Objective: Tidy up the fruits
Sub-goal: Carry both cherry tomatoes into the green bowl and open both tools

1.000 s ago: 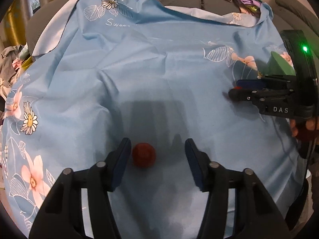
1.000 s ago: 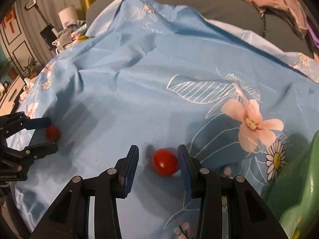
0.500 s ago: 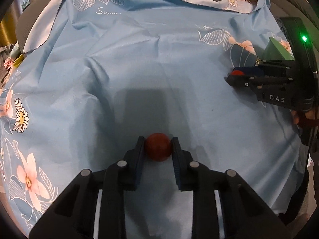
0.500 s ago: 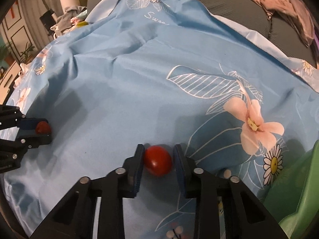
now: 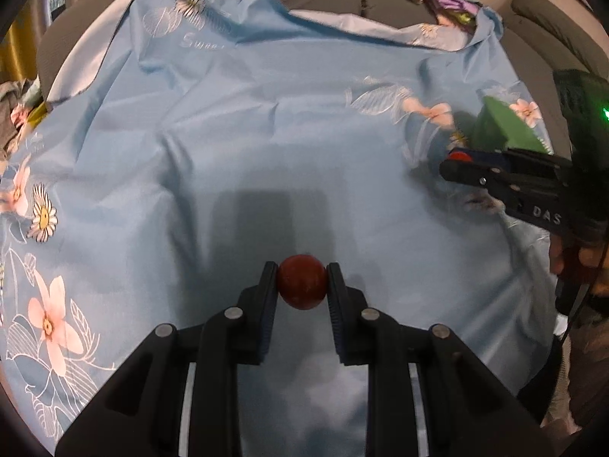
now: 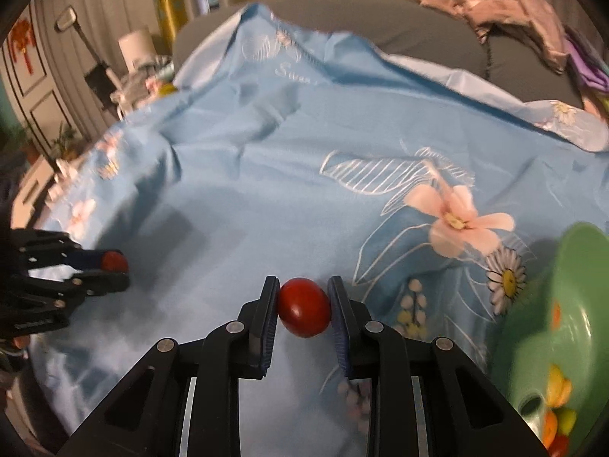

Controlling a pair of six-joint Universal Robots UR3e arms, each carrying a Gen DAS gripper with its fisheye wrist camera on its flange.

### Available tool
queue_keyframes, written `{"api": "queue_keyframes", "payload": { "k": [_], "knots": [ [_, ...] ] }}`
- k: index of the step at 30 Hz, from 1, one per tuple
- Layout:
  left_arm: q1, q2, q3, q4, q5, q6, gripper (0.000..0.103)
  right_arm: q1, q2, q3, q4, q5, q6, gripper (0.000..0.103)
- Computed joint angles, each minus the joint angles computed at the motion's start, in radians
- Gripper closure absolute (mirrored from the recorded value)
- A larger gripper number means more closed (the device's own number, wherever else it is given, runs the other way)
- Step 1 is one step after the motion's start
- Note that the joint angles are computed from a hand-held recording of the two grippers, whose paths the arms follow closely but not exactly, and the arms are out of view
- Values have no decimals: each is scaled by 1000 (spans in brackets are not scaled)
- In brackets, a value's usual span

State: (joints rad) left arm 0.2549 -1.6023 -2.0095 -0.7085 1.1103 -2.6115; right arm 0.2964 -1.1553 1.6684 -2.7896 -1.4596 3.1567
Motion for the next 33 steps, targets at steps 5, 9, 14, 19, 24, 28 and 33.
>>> {"api": "queue_keyframes", "payload": {
  "k": [5, 9, 14, 19, 24, 28, 33],
  "knots": [
    [-102, 41, 37, 9, 1, -64, 79, -36, -189, 184, -88, 11, 24, 75],
    [-214, 1, 121, 24, 15, -128, 79, -85, -331, 297, -113, 9, 22, 75],
    [-403, -145, 327, 51, 36, -218, 79, -214, -544, 463, -111, 17, 16, 75],
    [-576, -378, 648, 7, 45, -288, 79, -420, -738, 599, -28, 57, -32, 75],
    [-710, -622, 1024, -124, 86, -308, 78, -611, -835, 656, 76, 117, -111, 75],
    [-756, -748, 1234, -229, 150, -314, 78, -671, -795, 647, 109, 130, -147, 75],
    [-756, -737, 1247, -251, 212, -336, 57, -662, -787, 631, 140, 108, -147, 75]
  ]
}}
